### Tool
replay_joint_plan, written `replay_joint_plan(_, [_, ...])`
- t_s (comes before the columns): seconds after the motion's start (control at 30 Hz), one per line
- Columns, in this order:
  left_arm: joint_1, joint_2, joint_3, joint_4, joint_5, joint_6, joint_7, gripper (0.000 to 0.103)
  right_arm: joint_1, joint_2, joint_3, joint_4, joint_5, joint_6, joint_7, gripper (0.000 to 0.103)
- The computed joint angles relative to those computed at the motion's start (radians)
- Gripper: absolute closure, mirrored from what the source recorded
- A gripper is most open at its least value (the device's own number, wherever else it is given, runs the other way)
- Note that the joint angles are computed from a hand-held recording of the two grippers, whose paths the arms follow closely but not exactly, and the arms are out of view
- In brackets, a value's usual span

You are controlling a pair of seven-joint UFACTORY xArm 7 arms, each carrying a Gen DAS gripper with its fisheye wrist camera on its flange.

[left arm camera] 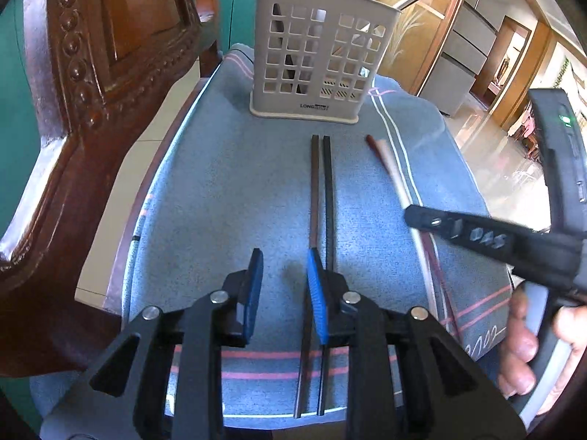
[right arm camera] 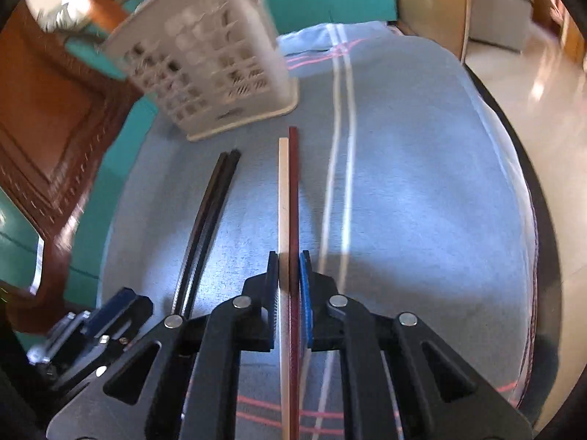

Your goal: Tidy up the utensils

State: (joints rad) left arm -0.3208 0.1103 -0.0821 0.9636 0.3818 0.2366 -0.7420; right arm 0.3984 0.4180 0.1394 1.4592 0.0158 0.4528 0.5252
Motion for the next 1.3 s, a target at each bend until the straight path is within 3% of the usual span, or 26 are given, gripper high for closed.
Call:
replay_joint_plan(0.1, [-0.001, 0.001, -0.002, 0.000, -0.002, -0.002, 0.005, 0.075, -0.016, -0.032, 0.020, -0.043, 0.019, -0.063, -0.049, 0.091])
replay_joint_plan(0.23, [-0.004, 0.006, -0.002, 0.004, -0.006, -0.001, 0.006, 0.072, 0.041, -0.015, -0.042, -0.008, -0.079, -0.028, 0.016, 0.090])
replay_joint_plan(0.5, [-0.009, 0.016, -0.002, 0.010, -0.017, 0.011, 0.012, 0.069, 0.038, 0.005, -0.049, 0.008, -0.132, 0.064, 0.056, 0.089])
replay_joint_plan(0.57, [-0.008, 0.020, -0.001, 0.011, -0.022, 0.013, 0.016, 0.068, 0.036, 0.004, -0.043, 0.003, -0.135, 0.063, 0.052, 0.084])
replay_joint_plan(0.9, [-0.011, 0.034, 0.000, 0.019, -0.053, 0.018, 0.043, 0.065, 0.094, 0.023, -0.081, 0.039, -0.269, 0.108, 0.116, 0.080])
replay_joint_plan(1.0, [-0.011, 0.036, 0.001, 0.017, -0.058, 0.017, 0.048, 0.065, 0.105, 0.023, -0.089, 0.044, -0.300, 0.126, 0.137, 0.083])
replay_joint_plan(1.1, [-0.012, 0.035, 0.002, 0.015, -0.060, 0.019, 0.048, 0.065, 0.104, 0.016, -0.096, 0.035, -0.308, 0.129, 0.189, 0.094])
replay_joint_plan(1.3, [-0.010, 0.039, 0.002, 0.015, -0.071, 0.021, 0.056, 0.065, 0.072, -0.016, -0.092, -0.008, -0.281, 0.126, 0.270, 0.096])
